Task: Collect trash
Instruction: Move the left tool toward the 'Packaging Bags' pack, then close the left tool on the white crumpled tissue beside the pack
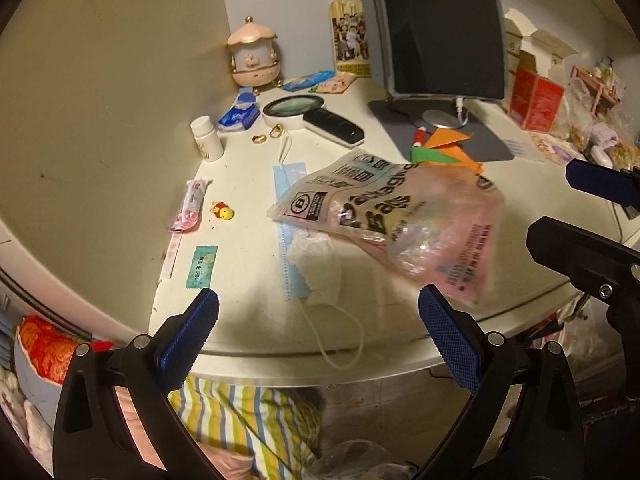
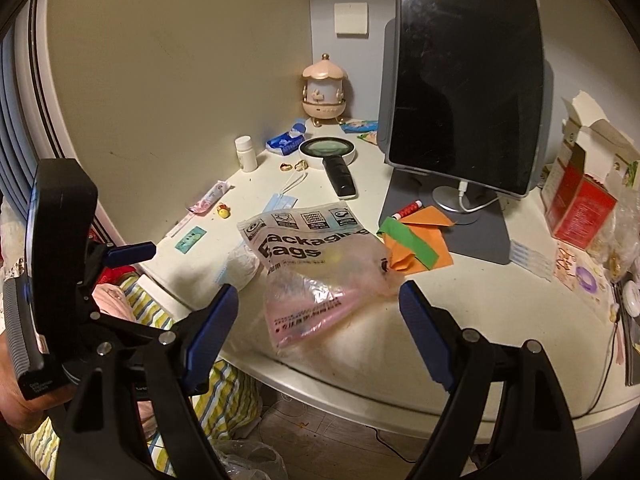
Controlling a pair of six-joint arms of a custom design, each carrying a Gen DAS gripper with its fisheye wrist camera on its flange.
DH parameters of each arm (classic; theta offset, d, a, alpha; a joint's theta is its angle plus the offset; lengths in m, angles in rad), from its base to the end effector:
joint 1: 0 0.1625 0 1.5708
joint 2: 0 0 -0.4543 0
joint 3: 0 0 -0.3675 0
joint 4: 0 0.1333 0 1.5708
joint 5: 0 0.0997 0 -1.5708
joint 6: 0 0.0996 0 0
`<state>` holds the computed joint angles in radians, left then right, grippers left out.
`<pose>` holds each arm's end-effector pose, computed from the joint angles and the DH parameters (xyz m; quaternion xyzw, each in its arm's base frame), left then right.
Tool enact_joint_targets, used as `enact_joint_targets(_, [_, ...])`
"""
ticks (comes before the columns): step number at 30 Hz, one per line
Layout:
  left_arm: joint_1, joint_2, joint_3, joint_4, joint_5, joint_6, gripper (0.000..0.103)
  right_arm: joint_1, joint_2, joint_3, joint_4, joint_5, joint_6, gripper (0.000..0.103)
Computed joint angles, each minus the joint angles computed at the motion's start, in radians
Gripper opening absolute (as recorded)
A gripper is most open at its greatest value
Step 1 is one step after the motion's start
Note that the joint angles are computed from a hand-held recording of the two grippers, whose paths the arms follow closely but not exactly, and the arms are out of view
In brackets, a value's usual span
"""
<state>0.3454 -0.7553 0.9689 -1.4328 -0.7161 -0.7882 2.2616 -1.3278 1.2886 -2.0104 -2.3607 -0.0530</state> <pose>-0.6455 -0.4538 0.3003 0.2651 0.8590 -0.2598 0.3527 0.4288 -0.4205 0.6016 0.2408 -0.8685 0.3250 0.2863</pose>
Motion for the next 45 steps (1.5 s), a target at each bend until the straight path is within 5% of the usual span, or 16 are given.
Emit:
enact_joint_targets(8, [0.028,-0.004,0.035,-0.047,0.006,0.027,0.096,-0.039,0.03,-0.008,-0.006,0.04,-0.014,0.08])
enact_joint_targets(26, [0.076,0.009,0.066,-0.119,-0.019,0.059,0.077,-0.079,0.057,-0.008,-0.043,0.077,-0.057,0.08])
enact_joint_targets(45, [0.085,0.018,0.083,-0.186,-0.035,0.097,0.037,-0.089,0.062,-0.001,-0.055,0.078,-0.06,0.08])
